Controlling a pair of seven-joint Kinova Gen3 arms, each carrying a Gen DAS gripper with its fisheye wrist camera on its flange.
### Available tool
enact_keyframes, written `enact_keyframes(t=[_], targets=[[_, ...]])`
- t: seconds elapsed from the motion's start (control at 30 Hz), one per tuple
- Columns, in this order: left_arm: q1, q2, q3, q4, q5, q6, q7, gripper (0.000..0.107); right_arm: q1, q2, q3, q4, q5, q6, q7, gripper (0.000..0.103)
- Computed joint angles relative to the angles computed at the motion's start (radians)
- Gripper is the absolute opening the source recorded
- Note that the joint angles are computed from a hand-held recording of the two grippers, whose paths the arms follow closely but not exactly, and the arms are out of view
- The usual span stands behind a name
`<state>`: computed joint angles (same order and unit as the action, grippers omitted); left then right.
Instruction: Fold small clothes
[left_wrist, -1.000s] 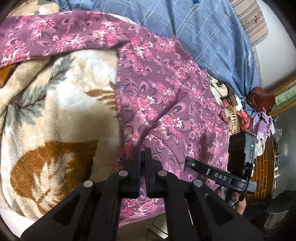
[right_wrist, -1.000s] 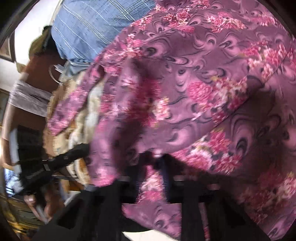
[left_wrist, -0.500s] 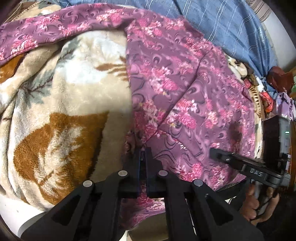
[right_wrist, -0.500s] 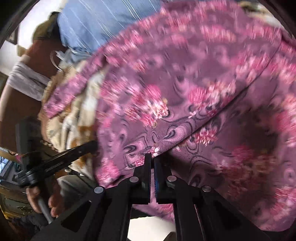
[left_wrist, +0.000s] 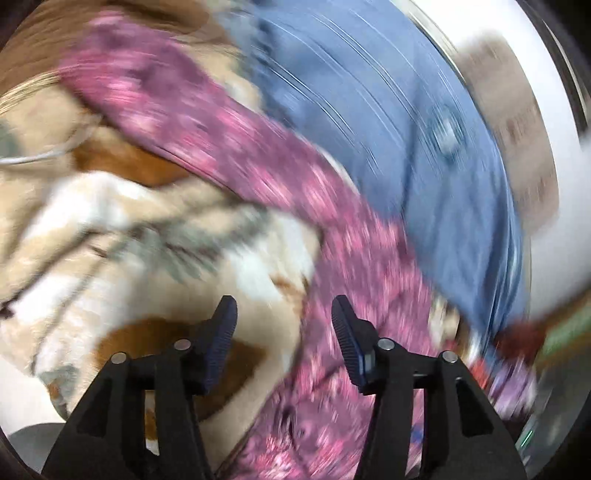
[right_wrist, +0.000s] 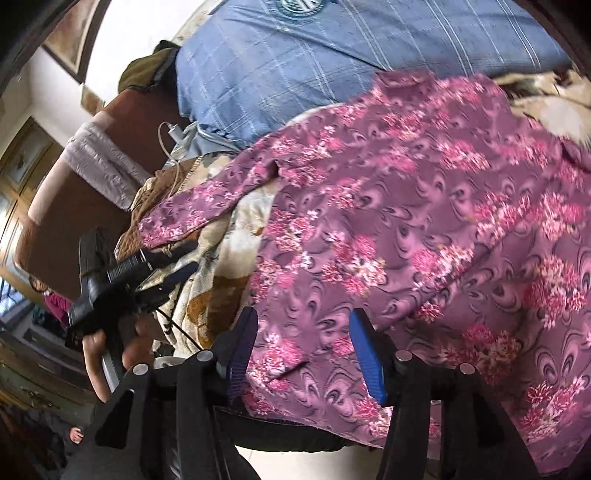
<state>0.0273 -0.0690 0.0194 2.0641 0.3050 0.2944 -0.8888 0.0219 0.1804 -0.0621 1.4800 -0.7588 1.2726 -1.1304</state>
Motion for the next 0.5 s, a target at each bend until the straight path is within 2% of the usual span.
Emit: enact_keyframes(t=[0.17, 0.23, 0.33, 0.37, 0.43, 0.5], targets=[[-0.212, -0.006, 0.035, -0.004, 0.011, 0.058, 0.203, 0.055, -0.008, 0.012, -0.007, -0.017, 0.001, 0.020, -0.001, 0.058], [-0.211, 0.041, -0.001, -0.060, -0.048, 0.104, 0.285, 0.055, 0.003, 0.036, -0.012, -0.029, -0.037, 0.050, 0.008, 0.058], [-0.119, 0.119, -0.120, -0.133, -0.153, 0.114, 0.406, 0.054, 0.002, 0.051, -0.022, -0.037, -0.057, 0.053, 0.008, 0.058], [-0.109, 0.137, -0.141, -0.152, -0.169, 0.130, 0.430, 0.054, -0.002, 0.052, -0.025, -0.038, -0.054, 0.050, 0.008, 0.058], [-0.143, 0.193, -0.129, -0.191, -0.153, 0.163, 0.440, 0.052, -0.010, 0.062, -0.031, -0.045, -0.049, 0.048, 0.005, 0.058], [-0.203, 0.221, -0.089, -0.182, -0.080, 0.130, 0.412, 0.049, -0.017, 0.076, -0.035, -0.054, -0.041, 0.046, -0.003, 0.058]])
